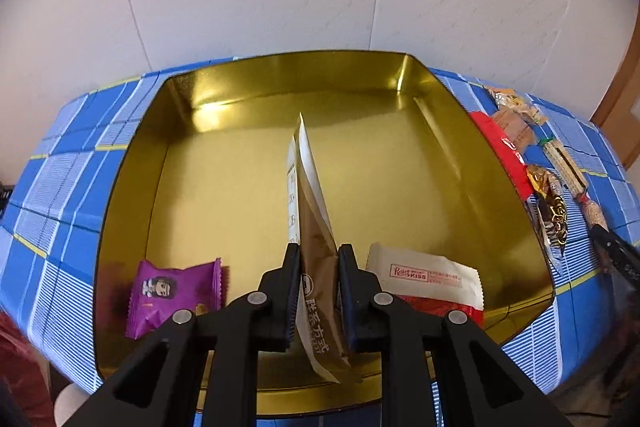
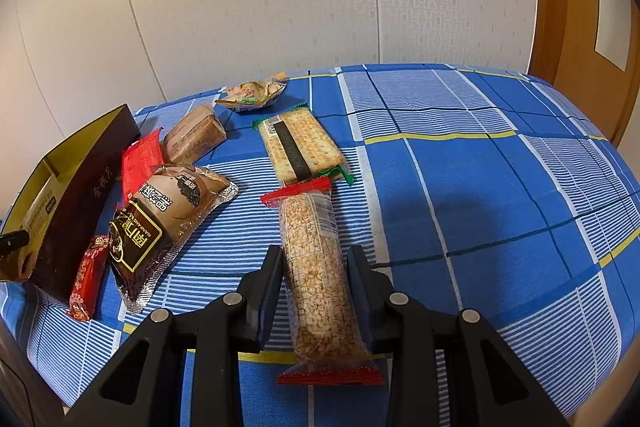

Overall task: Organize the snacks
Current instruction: 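Carry the white-and-gold bar into the gold tray and release it with the left gripper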

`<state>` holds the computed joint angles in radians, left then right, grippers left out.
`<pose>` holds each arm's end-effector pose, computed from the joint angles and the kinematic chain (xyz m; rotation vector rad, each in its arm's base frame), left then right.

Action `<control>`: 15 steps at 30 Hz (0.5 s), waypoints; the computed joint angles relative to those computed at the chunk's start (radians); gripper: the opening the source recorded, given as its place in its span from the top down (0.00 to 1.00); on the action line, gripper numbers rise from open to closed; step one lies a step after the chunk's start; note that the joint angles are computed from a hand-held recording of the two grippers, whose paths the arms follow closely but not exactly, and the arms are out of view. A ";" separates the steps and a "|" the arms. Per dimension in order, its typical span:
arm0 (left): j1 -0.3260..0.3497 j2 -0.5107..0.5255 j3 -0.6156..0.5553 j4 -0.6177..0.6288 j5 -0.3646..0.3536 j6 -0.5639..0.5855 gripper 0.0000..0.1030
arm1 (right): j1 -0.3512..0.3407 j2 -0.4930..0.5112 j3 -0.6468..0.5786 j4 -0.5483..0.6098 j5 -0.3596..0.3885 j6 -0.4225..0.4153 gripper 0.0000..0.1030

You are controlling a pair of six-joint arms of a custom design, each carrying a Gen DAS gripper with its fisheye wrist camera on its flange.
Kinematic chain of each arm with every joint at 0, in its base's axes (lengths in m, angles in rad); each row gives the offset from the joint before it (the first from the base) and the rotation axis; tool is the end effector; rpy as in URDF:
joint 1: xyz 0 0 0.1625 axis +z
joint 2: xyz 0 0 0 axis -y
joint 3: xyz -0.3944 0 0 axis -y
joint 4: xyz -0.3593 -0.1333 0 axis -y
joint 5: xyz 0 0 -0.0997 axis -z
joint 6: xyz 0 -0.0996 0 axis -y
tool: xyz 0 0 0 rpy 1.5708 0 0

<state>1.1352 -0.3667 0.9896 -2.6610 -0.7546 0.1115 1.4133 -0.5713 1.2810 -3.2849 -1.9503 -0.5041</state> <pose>-0.1424 -0.7938 0.0783 0.3963 2.2949 -0.7057 -0.0202 -0.7419 0.1761 0.1558 -2.2810 1.0391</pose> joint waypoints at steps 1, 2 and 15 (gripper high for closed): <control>0.001 -0.001 0.000 0.005 0.001 -0.011 0.81 | 0.000 0.000 0.000 0.001 0.000 0.000 0.68; 0.003 -0.002 0.003 0.006 -0.001 -0.020 0.81 | 0.000 0.001 -0.001 0.002 -0.001 -0.001 0.68; -0.001 -0.032 0.079 -0.074 0.023 -0.087 0.64 | -0.005 -0.010 0.018 -0.028 0.028 -0.004 0.68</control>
